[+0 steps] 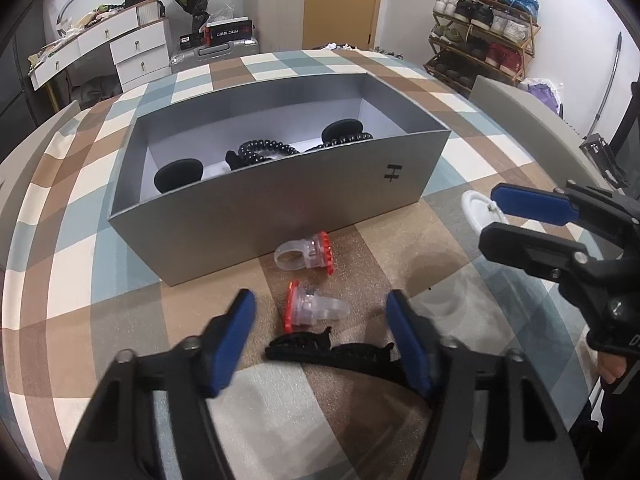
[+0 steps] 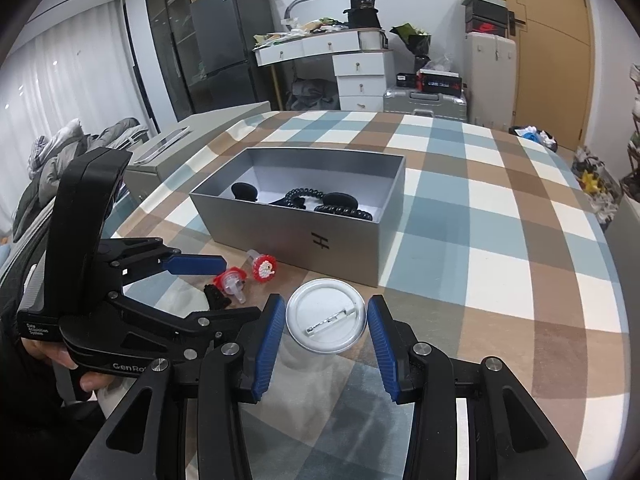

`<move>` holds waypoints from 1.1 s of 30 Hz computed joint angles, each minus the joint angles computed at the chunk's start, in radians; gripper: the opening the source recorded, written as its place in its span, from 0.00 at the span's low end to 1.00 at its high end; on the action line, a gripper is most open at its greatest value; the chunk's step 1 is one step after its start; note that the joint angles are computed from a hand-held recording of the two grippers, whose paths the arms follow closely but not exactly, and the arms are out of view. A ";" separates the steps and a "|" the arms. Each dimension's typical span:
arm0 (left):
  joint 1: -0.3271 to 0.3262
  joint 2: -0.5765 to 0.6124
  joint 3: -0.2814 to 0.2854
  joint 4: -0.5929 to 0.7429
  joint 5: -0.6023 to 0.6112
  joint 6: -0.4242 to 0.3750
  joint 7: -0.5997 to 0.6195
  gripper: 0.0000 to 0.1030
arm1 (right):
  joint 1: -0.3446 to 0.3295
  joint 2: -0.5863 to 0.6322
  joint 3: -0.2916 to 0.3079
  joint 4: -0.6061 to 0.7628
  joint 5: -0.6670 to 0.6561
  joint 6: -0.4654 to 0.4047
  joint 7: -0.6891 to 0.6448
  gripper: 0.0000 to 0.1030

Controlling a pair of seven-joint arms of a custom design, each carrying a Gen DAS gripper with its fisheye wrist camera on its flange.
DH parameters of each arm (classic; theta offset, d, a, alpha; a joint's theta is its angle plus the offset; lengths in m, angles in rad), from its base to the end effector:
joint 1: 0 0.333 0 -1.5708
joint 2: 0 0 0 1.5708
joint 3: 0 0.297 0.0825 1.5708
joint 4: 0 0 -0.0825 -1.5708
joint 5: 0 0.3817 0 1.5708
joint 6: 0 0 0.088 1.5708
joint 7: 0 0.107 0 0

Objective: Organize jewelry
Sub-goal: 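Grasp the white badge with the right gripper while the left grasps a red ring pop, then lower the white badge and ring pop into the box with both grippers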

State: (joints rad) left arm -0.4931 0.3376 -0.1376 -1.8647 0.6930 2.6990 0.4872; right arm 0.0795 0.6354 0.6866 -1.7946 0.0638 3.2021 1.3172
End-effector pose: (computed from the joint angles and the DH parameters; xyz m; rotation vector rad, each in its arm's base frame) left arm 0.5217 -0.3992 0.3716 -1.8191 1.9798 -0.7100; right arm 0.5556 0.4166 0.3499 -1.9802 0.9633 -0.1831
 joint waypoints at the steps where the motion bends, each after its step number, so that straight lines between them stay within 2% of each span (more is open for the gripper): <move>1: -0.004 0.000 0.002 0.003 0.006 -0.009 -0.002 0.41 | -0.001 0.000 0.000 0.000 0.000 0.001 0.000 0.40; 4: -0.002 0.004 -0.001 0.012 0.000 -0.019 0.004 0.23 | -0.011 0.004 0.011 -0.001 -0.002 0.002 -0.001 0.40; 7: 0.002 -0.002 0.002 0.002 0.001 0.002 -0.011 0.23 | -0.019 0.002 0.018 -0.006 -0.005 0.007 0.000 0.40; 20: -0.012 -0.040 0.022 -0.028 0.139 0.033 -0.160 0.23 | -0.042 0.012 0.040 -0.013 -0.036 0.024 0.021 0.40; 25: -0.002 -0.061 0.023 -0.042 0.202 0.061 -0.225 0.23 | -0.075 0.034 0.083 -0.015 -0.069 0.049 0.027 0.40; 33: 0.020 -0.084 0.027 -0.037 0.321 0.088 -0.329 0.23 | -0.049 0.020 0.059 0.007 -0.127 0.082 0.090 0.40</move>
State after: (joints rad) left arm -0.4729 0.2534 -0.1102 -1.9022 1.0136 2.7870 0.1585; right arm 0.0304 0.6550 0.7455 -1.7878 -0.0632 3.2839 1.4070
